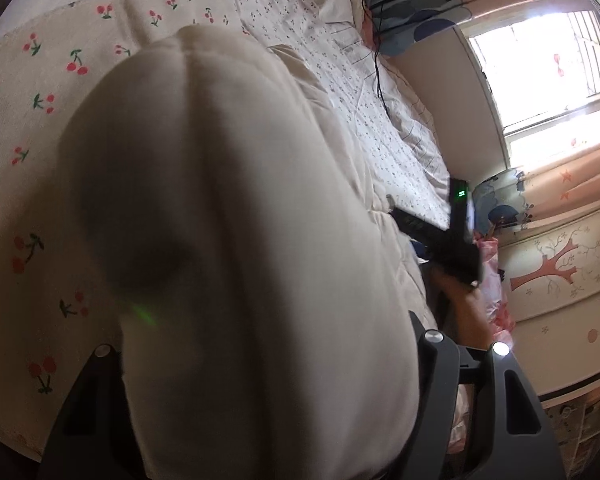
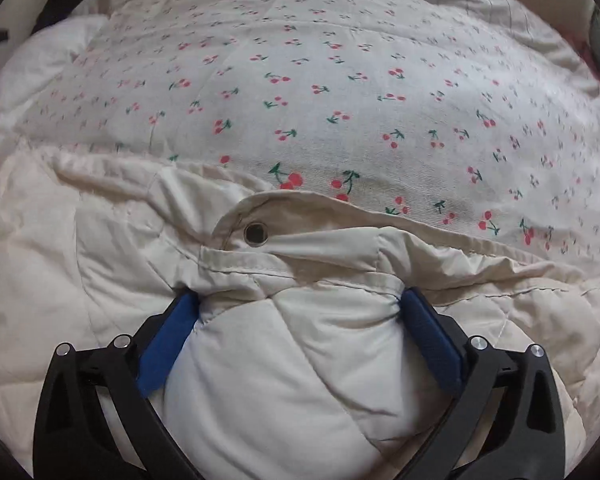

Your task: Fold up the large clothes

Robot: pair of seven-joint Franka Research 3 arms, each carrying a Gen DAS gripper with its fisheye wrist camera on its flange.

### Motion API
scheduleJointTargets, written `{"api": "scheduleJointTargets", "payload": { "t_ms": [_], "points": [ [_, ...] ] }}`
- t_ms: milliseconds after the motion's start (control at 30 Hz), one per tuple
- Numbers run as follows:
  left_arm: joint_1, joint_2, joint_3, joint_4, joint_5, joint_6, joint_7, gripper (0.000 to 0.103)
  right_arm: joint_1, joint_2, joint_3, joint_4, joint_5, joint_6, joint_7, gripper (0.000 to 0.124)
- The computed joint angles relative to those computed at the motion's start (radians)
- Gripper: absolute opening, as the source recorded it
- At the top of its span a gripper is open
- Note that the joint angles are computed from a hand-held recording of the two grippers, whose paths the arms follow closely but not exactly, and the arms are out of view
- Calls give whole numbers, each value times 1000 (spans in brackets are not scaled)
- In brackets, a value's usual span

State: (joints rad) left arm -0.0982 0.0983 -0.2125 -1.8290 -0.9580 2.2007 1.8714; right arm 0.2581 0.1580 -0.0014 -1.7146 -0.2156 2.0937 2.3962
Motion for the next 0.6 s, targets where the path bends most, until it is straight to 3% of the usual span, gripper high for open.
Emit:
{"api": "scheduleJointTargets", "payload": {
  "t_ms": [133,267,333,367,500,600],
  "points": [
    [6,1,2,4,-14,-21,-10,67,33,-217,49,-173,-80,114,21,97],
    [8,-7,4,-6,-23,-19,-20,67,47,-409,168,-354,-164,111,142,97],
    [3,-15,3,-15,-22,-2,-20,67,60,-399,206,-405,-144,80,140,97],
    [3,-23,4,-27,-27,-1,-12,67,52,-397,222,-429,-196,114,174,97],
    [-14,-64,8,-78,-6,54,1,67,49,-431,208,-426,-137,135,194,97],
    [-25,-72,14,-86,7,70,7,68,47,-472,273,-423,-222,114,235,97]
  ]
}}
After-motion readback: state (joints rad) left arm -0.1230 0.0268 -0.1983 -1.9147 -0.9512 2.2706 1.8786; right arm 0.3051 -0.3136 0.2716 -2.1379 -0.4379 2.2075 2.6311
